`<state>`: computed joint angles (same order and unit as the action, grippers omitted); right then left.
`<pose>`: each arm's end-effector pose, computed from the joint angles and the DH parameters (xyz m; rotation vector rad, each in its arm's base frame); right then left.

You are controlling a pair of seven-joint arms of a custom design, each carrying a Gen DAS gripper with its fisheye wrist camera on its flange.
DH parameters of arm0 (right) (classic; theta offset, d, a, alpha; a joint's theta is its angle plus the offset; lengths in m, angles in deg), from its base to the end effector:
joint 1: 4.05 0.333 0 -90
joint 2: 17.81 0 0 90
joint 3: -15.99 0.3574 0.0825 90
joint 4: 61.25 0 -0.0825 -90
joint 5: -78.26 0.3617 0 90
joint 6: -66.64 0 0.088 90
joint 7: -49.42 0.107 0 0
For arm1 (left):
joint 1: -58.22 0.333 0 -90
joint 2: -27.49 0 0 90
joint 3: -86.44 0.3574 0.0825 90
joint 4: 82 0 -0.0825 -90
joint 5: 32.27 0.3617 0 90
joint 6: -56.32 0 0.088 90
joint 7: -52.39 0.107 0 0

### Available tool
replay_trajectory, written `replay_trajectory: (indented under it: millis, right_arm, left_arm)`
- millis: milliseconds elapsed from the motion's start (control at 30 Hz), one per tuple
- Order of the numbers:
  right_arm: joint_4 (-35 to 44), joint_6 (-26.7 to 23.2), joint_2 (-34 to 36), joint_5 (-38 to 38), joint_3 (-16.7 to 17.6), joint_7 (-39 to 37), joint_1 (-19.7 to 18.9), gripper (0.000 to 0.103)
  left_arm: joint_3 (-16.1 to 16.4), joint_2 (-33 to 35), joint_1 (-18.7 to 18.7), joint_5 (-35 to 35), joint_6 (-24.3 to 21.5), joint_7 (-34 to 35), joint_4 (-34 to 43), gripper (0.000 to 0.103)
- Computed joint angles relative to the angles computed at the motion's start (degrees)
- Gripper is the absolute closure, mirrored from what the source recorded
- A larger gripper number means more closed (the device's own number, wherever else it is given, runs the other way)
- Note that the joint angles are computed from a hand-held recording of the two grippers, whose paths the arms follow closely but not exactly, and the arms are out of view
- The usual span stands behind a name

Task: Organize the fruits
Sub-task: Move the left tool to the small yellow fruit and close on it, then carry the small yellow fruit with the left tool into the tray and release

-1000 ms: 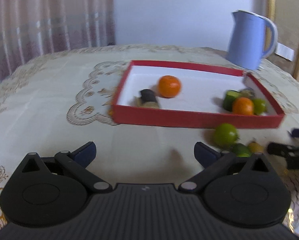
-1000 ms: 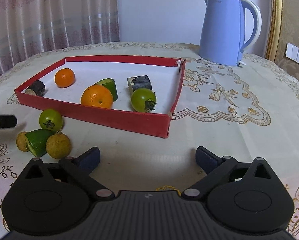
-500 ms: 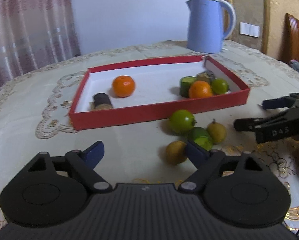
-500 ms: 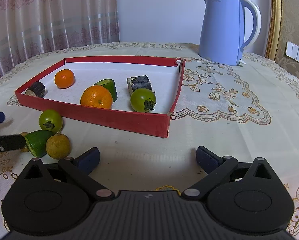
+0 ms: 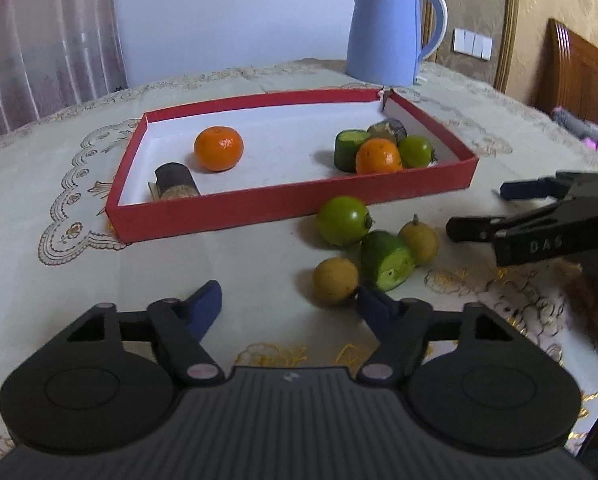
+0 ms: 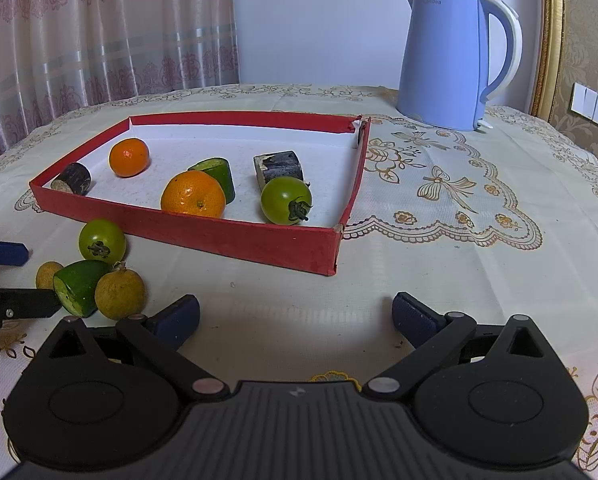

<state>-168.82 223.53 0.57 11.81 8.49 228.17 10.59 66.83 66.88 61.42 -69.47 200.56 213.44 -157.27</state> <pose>0.6379 0.1245 0.4352 -1.3509 2.0950 -0.9509 0.7680 -0.1346 0.4485 -0.8036 2.5145 -1.1477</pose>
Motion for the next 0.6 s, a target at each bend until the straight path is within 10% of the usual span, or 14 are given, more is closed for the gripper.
replay_trajectory:
  millis: [200, 600]
  right_arm:
    - [0.01, 0.01, 0.02, 0.02, -0.03, 0.01, 0.03, 0.000]
    - [-0.02, 0.05, 0.00, 0.01, -0.06, 0.04, 0.02, 0.000]
  left_arm:
    - [-0.26, -0.40, -1.25, 0.93, 1.68, 1.41, -0.96, 0.072]
    - [-2.24, -1.53, -0.29, -2.36, 6.12, 5.43, -4.51, 0.081]
